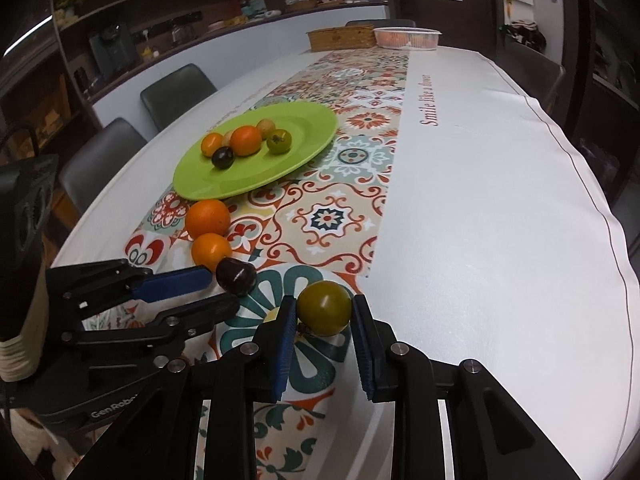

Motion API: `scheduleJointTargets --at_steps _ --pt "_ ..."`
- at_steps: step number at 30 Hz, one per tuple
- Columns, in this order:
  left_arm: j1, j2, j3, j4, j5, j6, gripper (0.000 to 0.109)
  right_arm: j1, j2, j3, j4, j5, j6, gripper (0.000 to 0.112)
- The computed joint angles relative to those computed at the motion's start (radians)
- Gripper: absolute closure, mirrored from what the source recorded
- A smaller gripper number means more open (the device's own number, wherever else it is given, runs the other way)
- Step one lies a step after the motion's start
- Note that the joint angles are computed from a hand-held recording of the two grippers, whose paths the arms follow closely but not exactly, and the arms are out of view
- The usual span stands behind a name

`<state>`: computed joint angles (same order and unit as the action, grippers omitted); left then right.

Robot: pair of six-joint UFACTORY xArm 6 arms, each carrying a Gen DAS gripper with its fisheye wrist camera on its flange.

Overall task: Organize fruits
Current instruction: 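Carry the plum and green fruit onto the green plate and open both grippers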

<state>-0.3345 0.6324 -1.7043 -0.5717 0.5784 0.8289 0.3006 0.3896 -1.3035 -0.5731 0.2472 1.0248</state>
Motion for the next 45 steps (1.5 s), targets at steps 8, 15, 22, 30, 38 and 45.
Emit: scheduleJointTargets --at_steps 8,15,22,30,38,45 --pt "-0.029 0.011 0.007 0.116 -0.09 -0.103 0.078 -0.017 -0.02 0.033 -0.061 -0.045 0.084 0.084" --pt "-0.04 0.036 0.0 0.179 -0.153 -0.124 0.078 -0.021 -0.018 0.036 -0.062 -0.052 0.093 0.084" --pt "-0.025 0.054 -0.039 0.149 -0.094 -0.099 0.079 -0.018 -0.008 0.02 -0.029 -0.042 0.062 0.084" --pt "-0.009 -0.019 0.012 0.017 -0.083 -0.006 0.079 -0.004 -0.022 0.005 -0.027 -0.012 0.038 0.084" --pt "0.025 -0.11 0.078 -0.124 -0.08 0.125 0.079 0.031 -0.047 -0.036 -0.1 0.034 0.072 0.084" --pt "0.062 -0.148 0.079 -0.163 -0.093 0.151 0.079 0.068 -0.042 -0.109 -0.161 0.074 0.105 0.084"
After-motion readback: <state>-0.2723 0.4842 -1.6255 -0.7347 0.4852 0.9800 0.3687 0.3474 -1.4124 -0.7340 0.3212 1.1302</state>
